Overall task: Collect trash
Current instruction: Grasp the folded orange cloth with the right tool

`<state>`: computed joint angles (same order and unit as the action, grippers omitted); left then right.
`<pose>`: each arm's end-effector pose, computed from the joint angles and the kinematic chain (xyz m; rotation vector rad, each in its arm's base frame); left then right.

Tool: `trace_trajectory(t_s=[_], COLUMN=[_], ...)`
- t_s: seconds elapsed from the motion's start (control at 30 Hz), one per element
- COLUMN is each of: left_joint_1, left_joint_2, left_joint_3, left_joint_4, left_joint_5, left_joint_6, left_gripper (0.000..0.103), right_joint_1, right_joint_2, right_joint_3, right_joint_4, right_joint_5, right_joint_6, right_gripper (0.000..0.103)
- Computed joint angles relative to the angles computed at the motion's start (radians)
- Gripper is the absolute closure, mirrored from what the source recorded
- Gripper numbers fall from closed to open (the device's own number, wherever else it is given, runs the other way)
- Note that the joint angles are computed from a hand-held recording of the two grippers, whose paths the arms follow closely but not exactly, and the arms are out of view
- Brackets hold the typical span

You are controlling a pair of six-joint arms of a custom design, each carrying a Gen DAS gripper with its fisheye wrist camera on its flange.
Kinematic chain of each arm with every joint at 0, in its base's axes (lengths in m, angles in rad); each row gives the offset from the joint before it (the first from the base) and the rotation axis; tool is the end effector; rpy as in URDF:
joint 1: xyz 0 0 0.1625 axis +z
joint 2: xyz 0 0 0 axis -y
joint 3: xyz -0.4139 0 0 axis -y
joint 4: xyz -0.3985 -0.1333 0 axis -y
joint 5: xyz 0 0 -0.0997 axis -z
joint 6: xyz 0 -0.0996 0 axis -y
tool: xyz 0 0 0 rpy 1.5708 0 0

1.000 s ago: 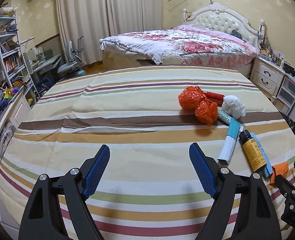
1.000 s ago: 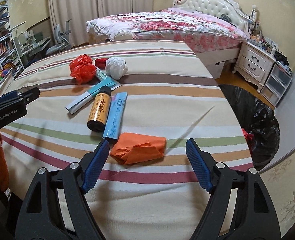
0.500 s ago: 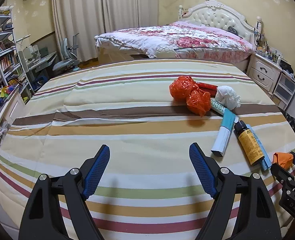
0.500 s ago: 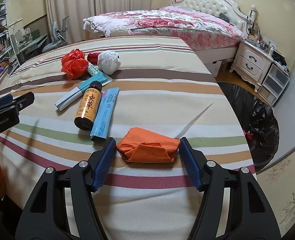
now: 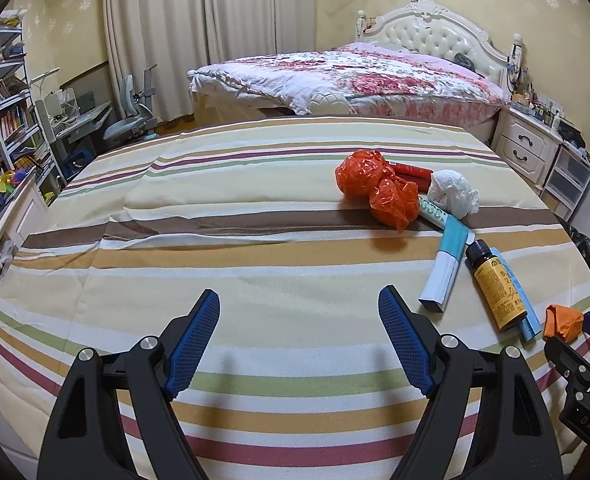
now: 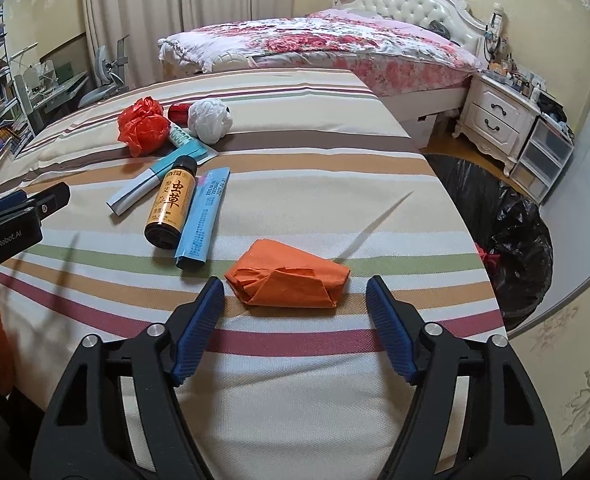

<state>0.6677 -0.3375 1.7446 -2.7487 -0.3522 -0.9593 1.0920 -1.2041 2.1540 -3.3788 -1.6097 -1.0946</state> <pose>-0.2874 -0.5154 -0.1497 0.1069 2.0509 -1.0056 -0.1250 -0.5218 0.2351 0.7085 -2.2984 0.7439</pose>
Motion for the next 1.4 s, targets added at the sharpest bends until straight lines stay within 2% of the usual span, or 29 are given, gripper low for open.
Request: trace_trajectory(t_s=[0.07,0.33,0.5,0.67,0.87,1.1,1.33,1.37,1.4], left_joint_1=[-0.001,-0.006,-0.003,0.004,0.018,0.036,0.051,0.055,0.057], left_joint_2=[0.001,0.009,0.037,0.076,0.11,0.133,0.152,0.154,0.154], left_joint_3=[0.002,-0.005,-0.042,-0.093,-0.157,-0.222,-0.274,-0.282,-0.283], left_joint_4=[-0.009,-0.036,-0.069,-0.15,-0.173,-0.115,-0.062,-0.057,-0.06], left_joint_5=[0.0,-0.008,-0.015,-0.026,-0.054,-0.077,-0.109,-0.12,-0.131], left_joint_6=[0.007,0.032,0.095,0.206,0.288,0.318,0.352,0.359,0.365], left_gripper=[0.024,0.024,0.024,0.024,0.024,0.024,0.024,0.026,0.034], right_joint_1=[0.0,0.003,0.031,0.064,0.092,0.115,0.115,0.113,0.112], right_joint_2=[0.0,0.01,0.045,0.077,0.111,0.163,0.174,0.173,0.172], right_joint_3=[0.001,-0.01,-0.07,-0.145,-0.211,-0.299,-0.312,-0.312,-0.312], right_joint_4=[0.0,-0.005,0.021,0.087,0.144,0.187,0.183,0.184,0.187], right_joint_5=[0.003,0.003,-0.019,-0.056,-0.084,-0.098,-0.087,-0.083,-0.08], right_joint_6=[-0.001,-0.006,-0.001,0.031,0.038,0.061,0.06,0.06,0.061], right_gripper=[0.049,0.05,0.05,0.05,0.05,0.05,0.05,0.05,0.05])
